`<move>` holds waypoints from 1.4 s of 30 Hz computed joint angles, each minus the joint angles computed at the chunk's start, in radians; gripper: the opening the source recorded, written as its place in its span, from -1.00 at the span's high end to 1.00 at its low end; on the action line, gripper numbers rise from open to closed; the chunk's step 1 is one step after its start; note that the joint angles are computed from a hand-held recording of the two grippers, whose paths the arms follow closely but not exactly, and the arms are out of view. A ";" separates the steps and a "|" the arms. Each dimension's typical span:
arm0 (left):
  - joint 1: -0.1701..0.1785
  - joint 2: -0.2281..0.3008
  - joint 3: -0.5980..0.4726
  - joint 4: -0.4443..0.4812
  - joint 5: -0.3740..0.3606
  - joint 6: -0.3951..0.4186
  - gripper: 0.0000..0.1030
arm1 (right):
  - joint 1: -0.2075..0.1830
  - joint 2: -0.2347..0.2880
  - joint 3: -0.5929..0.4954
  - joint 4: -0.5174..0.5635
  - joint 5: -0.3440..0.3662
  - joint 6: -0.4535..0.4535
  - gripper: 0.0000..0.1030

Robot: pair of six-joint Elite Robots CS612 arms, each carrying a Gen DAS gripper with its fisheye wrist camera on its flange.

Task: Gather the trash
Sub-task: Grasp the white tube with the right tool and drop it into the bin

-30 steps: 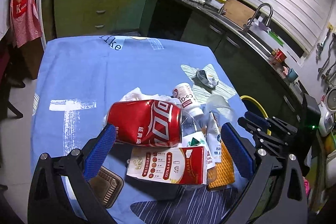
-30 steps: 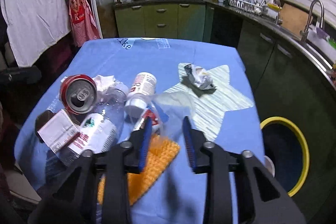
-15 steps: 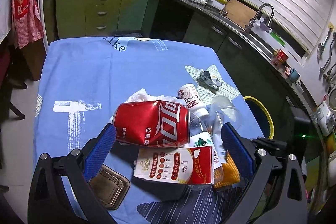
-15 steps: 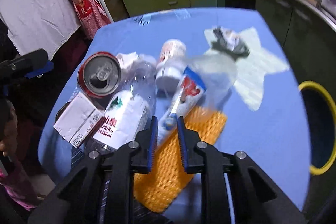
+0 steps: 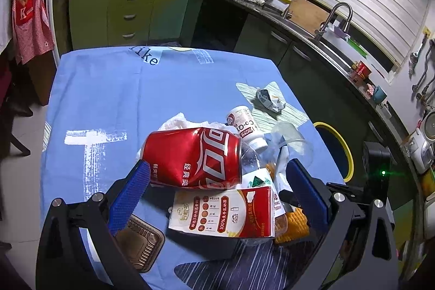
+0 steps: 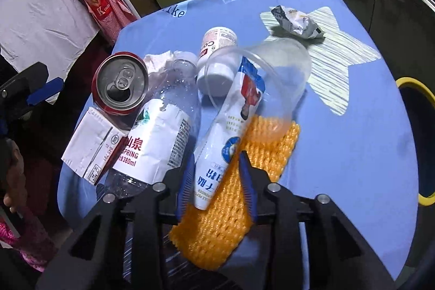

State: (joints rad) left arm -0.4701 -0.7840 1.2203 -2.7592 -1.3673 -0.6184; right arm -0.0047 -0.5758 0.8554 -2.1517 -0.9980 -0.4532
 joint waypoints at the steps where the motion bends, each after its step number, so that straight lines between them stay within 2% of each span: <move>1: 0.000 0.000 0.000 -0.002 0.001 -0.001 -0.91 | 0.000 0.001 -0.003 0.009 0.006 -0.004 0.37; 2: 0.000 0.001 0.000 -0.003 0.001 -0.001 -0.91 | 0.000 0.002 -0.005 0.013 0.007 -0.007 0.39; 3: 0.000 0.002 -0.001 -0.001 0.000 0.000 -0.91 | 0.000 0.001 -0.003 0.008 0.010 -0.009 0.61; 4: 0.000 0.003 -0.003 0.001 -0.001 0.000 -0.91 | 0.000 0.000 0.000 0.003 0.011 -0.011 0.70; 7: -0.001 0.004 -0.004 0.005 -0.002 0.002 -0.91 | -0.005 -0.015 0.024 -0.023 0.030 -0.013 0.80; 17: -0.001 0.010 -0.013 0.002 -0.006 0.009 -0.91 | -0.034 -0.062 0.077 0.026 0.063 -0.073 0.85; 25: -0.006 0.013 -0.025 0.016 -0.006 0.026 -0.91 | -0.052 -0.102 0.134 0.007 0.092 -0.095 0.85; 28: -0.008 0.012 -0.025 0.015 0.000 0.029 -0.91 | -0.066 -0.120 0.162 -0.067 0.108 -0.056 0.85; 31: -0.009 0.011 -0.025 0.015 0.001 0.033 -0.91 | -0.089 -0.119 0.163 -0.193 0.090 0.048 0.85; 34: -0.011 0.011 -0.027 0.019 0.001 0.039 -0.91 | -0.113 -0.090 0.122 -0.292 0.016 0.173 0.85; 36: -0.011 0.012 -0.029 0.021 0.000 0.041 -0.91 | -0.124 -0.047 0.053 -0.291 -0.082 0.235 0.85; 40: -0.014 0.016 -0.040 0.035 0.002 0.047 -0.91 | -0.137 0.074 -0.147 -0.165 -0.234 0.305 0.85; 42: -0.015 0.018 -0.047 0.045 0.005 0.051 -0.91 | -0.141 0.140 -0.259 -0.079 -0.277 0.329 0.84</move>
